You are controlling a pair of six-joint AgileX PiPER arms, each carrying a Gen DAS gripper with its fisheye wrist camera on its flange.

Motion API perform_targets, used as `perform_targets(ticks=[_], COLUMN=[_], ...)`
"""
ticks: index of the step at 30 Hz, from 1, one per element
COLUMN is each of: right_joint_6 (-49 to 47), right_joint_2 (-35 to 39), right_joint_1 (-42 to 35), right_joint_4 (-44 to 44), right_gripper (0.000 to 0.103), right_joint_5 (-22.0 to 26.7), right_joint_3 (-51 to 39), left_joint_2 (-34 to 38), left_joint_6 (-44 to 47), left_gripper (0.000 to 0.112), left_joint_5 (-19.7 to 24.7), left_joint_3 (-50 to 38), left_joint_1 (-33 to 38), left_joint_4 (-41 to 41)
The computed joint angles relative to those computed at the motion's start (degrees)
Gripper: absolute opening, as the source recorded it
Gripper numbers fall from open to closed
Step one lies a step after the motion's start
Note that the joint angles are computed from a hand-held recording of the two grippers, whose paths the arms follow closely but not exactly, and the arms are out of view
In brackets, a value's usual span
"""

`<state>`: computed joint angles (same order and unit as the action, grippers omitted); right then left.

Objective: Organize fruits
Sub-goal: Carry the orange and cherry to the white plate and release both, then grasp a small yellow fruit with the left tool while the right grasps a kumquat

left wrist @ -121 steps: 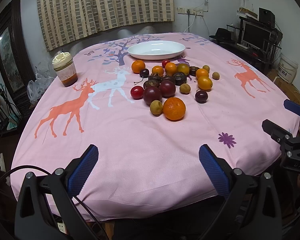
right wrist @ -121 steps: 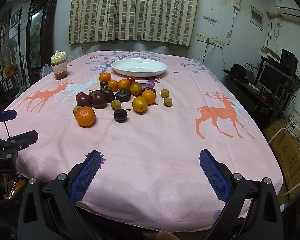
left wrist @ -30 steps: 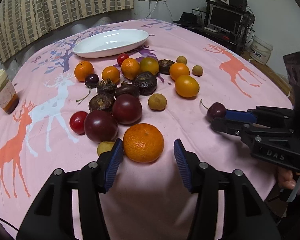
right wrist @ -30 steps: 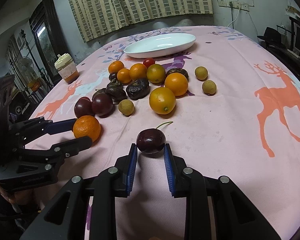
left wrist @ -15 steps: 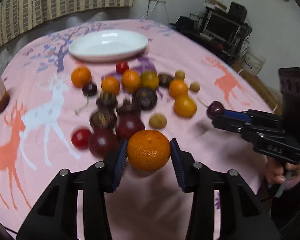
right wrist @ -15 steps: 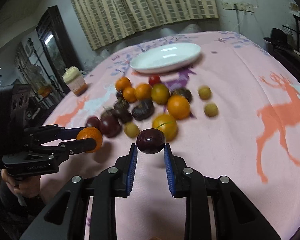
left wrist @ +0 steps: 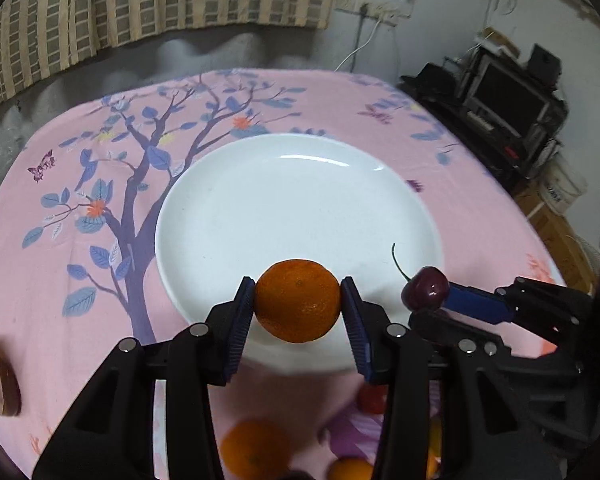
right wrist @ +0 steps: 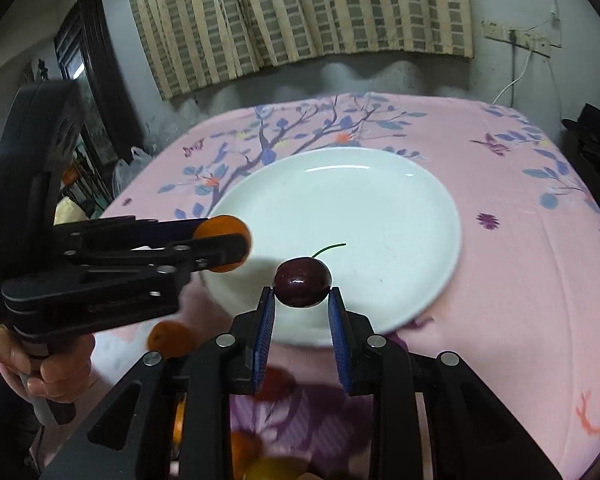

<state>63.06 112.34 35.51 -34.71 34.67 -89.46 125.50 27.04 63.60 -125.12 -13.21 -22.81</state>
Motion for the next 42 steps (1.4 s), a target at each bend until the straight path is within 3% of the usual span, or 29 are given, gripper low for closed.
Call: perform_targets(ticks=[2, 3, 4, 6, 11, 15, 18, 23, 27, 28, 29, 32, 36, 42], right_joint_6=[-2.2, -3.0, -2.3, 2.6, 17.9, 30.3, 36.8, 40.3, 40.3, 40.3, 39.7, 41.2, 45.5, 48.1], right_joint_2=[2.9, 4.0, 3.8, 1.5, -8.8, -13.6, -13.0, -11.3, -10.4, -10.2, -10.3, -10.9, -12.3, -13.5], right_joint_1=[-0.7, -0.3, 0.1, 2.2, 14.0, 24.8, 31.8, 33.1, 31.4, 31.0, 30.1, 29.9, 32.3, 35.2], right_joint_4=[0.4, 1.1, 1.0, -3.4, -17.2, -20.1, -18.2, -15.1, -14.0, -13.7, -12.7, -12.5, -14.8, -15.9], right_gripper=[0.041, 0.06, 0.063, 0.063, 0.063, 0.063, 0.063, 0.059, 0.058, 0.052, 0.036, 0.036, 0.037, 0.037], right_joint_5=[0.5, 1.5, 2.1, 2.7, 10.8, 20.4, 25.2, 21.1, 18.6, 17.9, 15.8, 14.5, 15.0, 17.2], right_joint_3=[-3.1, -4.5, -4.4, -1.4, 11.6, 19.4, 22.2, 24.6, 24.7, 24.8, 25.2, 26.1, 27.4, 27.8], left_joint_2=[3.8, 3.6, 1.9, -4.0, -21.8, -37.1, -43.7, -50.0, -53.1, -53.8, -54.2, -54.5, -54.4, -53.9], left_joint_6=[-2.6, -2.4, -1.2, 2.6, 15.0, 28.0, 36.7, 46.5, 52.0, 53.0, 53.7, 53.6, 52.1, 47.0], left_gripper=[0.046, 0.056, 0.067, 0.08, 0.092, 0.092, 0.092, 0.092, 0.092, 0.092, 0.092, 0.085, 0.062, 0.048], left_joint_5=[3.4, 3.4, 1.8, -2.8, -9.6, -12.8, -9.3, -1.4, 0.8, 1.6, 2.4, 2.3, -0.7, -7.6], left_joint_3=[-5.8, -5.2, -2.4, 6.2, 29.0, 50.3, 60.6, 71.6, 76.1, 77.0, 77.4, 78.3, 79.8, 81.7], left_joint_1=[0.2, 0.5, 1.1, 2.3, 7.8, 15.8, 23.6, 34.2, 38.6, 39.5, 40.1, 38.6, 32.7, 24.5], left_joint_4=[1.1, 0.7, -0.2, -1.7, -7.6, -16.5, -23.0, -26.3, -26.6, -26.8, -27.0, -25.9, -23.2, -19.1])
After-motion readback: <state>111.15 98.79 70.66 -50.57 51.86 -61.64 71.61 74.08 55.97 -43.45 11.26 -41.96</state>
